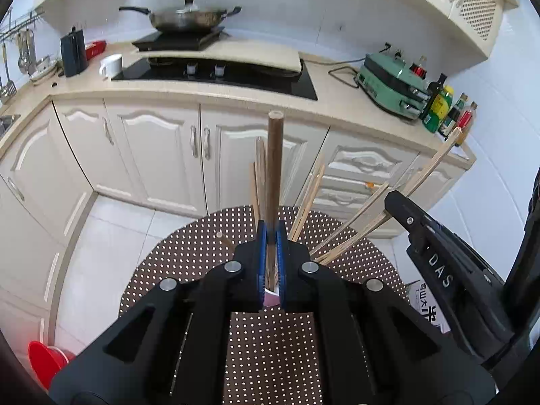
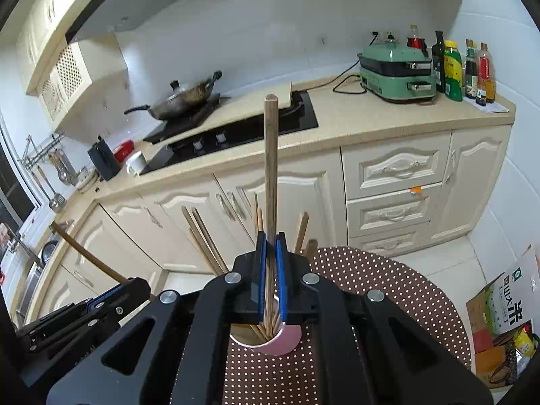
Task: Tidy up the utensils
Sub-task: 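Lower the chopsticks into the pink cup and open both grippers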
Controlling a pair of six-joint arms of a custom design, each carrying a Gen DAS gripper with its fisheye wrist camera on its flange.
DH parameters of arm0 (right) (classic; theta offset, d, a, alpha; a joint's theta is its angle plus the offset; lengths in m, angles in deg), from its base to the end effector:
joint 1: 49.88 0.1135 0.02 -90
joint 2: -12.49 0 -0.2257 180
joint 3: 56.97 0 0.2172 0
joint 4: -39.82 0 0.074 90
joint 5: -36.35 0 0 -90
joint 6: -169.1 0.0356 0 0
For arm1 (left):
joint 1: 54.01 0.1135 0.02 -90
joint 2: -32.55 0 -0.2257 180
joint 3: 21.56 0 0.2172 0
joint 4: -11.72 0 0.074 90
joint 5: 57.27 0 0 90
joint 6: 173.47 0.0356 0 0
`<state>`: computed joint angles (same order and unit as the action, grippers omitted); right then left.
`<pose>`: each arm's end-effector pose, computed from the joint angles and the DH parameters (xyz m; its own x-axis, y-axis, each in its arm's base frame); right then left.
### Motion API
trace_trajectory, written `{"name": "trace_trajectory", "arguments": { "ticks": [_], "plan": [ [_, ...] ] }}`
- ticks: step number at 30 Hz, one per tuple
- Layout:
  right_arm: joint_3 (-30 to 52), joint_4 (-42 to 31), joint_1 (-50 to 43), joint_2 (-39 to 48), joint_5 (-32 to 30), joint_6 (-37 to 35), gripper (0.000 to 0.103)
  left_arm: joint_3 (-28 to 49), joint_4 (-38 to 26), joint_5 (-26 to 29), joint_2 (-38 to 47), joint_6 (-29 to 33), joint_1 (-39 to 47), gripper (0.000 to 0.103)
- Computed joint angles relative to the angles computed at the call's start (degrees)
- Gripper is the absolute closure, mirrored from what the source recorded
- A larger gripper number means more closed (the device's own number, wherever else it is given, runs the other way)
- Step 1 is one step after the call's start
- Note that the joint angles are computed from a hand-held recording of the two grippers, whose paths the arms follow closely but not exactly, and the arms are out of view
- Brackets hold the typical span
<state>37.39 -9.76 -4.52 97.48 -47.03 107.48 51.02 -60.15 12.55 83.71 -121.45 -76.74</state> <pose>0.2124 0.2092 0.3031 -0.7057 -0.0426 -0.7073 -0.3518 0.8875 0.2975 0.1422 -0.0463 0.2858 -0.6591 -0.3501 -0.6656 -0.3115 0.9326 -0.1822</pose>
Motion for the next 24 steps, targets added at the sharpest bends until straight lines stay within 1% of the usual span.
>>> {"name": "trace_trajectory", "arguments": {
  "ticks": [4, 12, 19, 24],
  "plan": [
    [-2.6, 2.3, -0.4, 0.5, -1.9, 0.0, 0.098, -3.1, 2.9, 3.3, 1.3, 1.3, 2.8, 0.097],
    [-6.4, 5.2, 0.0, 1.2, -3.5, 0.6, 0.098, -7.0, 6.6, 7.3, 3.2, 3.9, 6.1, 0.097],
    [-8.2, 5.6, 0.7, 1.9, -3.5, 1.0, 0.098, -9.0, 8.4, 8.6, 4.1, 4.3, 6.9, 0.097],
    [-9.7, 5.9, 1.2, 2.4, -4.2, 1.4, 0.098, -10.7, 9.5, 9.4, 5.1, 3.4, 6.9, 0.097]
  ]
}}
